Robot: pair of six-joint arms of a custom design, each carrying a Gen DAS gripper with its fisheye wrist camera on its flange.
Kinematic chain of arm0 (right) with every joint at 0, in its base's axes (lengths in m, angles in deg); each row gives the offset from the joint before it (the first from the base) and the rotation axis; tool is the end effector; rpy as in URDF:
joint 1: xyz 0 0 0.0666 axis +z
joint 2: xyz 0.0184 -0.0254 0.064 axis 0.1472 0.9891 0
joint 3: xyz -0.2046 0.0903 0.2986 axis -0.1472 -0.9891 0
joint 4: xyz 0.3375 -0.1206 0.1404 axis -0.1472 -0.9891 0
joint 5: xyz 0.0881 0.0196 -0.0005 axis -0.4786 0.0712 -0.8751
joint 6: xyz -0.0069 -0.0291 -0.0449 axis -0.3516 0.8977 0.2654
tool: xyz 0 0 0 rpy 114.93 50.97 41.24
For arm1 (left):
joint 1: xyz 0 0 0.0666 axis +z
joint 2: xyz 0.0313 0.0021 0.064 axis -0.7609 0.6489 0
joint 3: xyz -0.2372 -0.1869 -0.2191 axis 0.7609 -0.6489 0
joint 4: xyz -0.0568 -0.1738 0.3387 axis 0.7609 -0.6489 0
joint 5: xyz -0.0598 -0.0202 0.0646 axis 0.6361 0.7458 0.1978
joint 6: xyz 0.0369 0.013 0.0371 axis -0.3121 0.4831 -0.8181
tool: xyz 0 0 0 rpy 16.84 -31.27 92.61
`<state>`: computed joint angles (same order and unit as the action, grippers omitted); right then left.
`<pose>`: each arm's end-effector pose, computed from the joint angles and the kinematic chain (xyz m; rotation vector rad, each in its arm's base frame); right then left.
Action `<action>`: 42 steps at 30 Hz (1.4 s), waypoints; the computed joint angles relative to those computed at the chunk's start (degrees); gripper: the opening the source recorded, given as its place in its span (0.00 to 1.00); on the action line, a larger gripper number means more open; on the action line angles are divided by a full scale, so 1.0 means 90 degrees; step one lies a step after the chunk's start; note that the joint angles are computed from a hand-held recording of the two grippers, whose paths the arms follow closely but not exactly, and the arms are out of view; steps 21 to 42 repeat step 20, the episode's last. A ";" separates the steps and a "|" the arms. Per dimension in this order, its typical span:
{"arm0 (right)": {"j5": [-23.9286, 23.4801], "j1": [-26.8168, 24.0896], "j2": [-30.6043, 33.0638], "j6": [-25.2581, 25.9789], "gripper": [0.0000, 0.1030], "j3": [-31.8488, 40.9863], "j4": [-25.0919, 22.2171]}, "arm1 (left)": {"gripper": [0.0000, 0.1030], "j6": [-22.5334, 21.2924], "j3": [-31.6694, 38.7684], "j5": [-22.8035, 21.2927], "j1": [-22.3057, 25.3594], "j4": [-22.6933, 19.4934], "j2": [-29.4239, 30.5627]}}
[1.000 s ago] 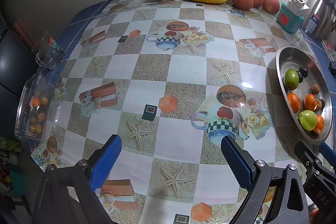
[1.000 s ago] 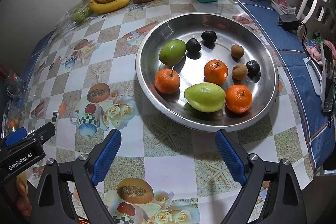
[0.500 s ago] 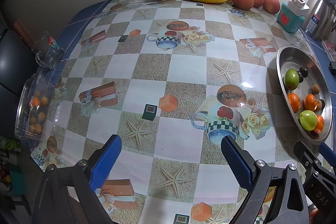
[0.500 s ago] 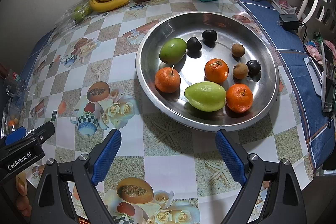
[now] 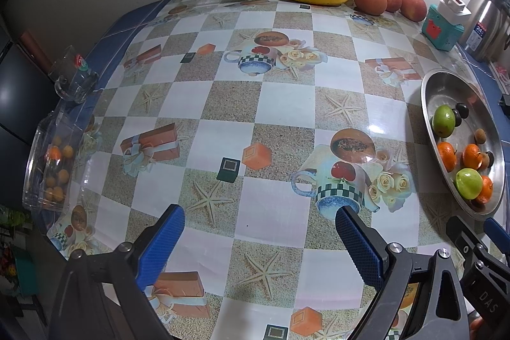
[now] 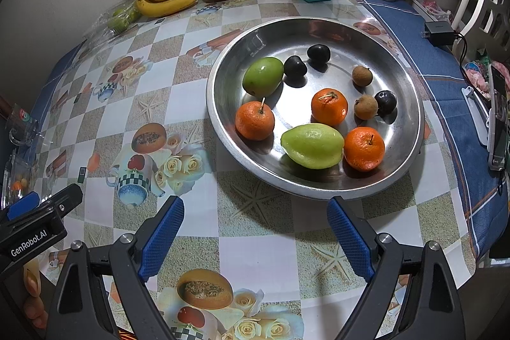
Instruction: Organize fruits
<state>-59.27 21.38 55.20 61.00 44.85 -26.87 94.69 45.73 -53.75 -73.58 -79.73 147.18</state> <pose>0.5449 0.1260 0.4528 -0.3166 2.7121 0.1253 0.4948 -0.2076 0.4680 -0.6745 2.6936 0.2464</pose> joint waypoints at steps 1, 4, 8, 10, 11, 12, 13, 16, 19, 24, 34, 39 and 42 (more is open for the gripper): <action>0.0000 0.0000 0.0000 0.0000 0.89 0.0000 0.0000 | 0.94 0.0000 0.0010 0.0002 0.0002 -0.0004 0.0005; -0.0002 -0.0002 0.0001 0.0005 0.89 0.0002 -0.0001 | 0.94 -0.0002 0.0022 0.0003 0.0000 -0.0003 0.0011; 0.0004 0.0002 0.0007 0.0000 0.89 0.0011 -0.0009 | 0.94 -0.0010 -0.0011 -0.0006 -0.0016 0.0020 0.0003; 0.0006 0.0003 0.0009 -0.0002 0.89 0.0008 -0.0011 | 0.94 -0.0017 0.0013 -0.0028 -0.0020 0.0030 0.0006; 0.0005 0.0001 0.0004 -0.0002 0.89 -0.0006 -0.0004 | 0.94 -0.0030 0.0009 -0.0057 -0.0028 0.0063 -0.0009; 0.0005 0.0000 -0.0003 -0.0003 0.89 -0.0016 -0.0001 | 0.94 -0.0044 0.0007 -0.0105 -0.0044 0.0098 -0.0024; 0.0004 0.0002 0.0008 0.0002 0.89 -0.0001 -0.0003 | 0.94 -0.0066 0.0001 -0.0145 -0.0054 0.0141 -0.0041; 0.0006 0.0001 0.0010 0.0005 0.89 0.0002 -0.0013 | 0.94 -0.0122 0.0010 -0.0173 -0.0072 0.0207 -0.0059; 0.0002 -0.0005 0.0005 0.0006 0.89 -0.0018 -0.0001 | 0.94 -0.0101 0.0033 -0.0172 -0.0058 0.0186 -0.0052; 0.0004 -0.0002 0.0016 0.0010 0.89 0.0000 -0.0011 | 0.94 -0.0090 0.0030 -0.0168 -0.0052 0.0187 -0.0056; 0.0004 -0.0002 0.0016 0.0010 0.89 0.0000 -0.0011 | 0.94 -0.0090 0.0030 -0.0168 -0.0052 0.0187 -0.0056; 0.0004 -0.0002 0.0016 0.0010 0.89 0.0000 -0.0011 | 0.94 -0.0090 0.0030 -0.0168 -0.0052 0.0187 -0.0056; 0.0004 -0.0002 0.0016 0.0010 0.89 0.0000 -0.0011 | 0.94 -0.0090 0.0030 -0.0168 -0.0052 0.0187 -0.0056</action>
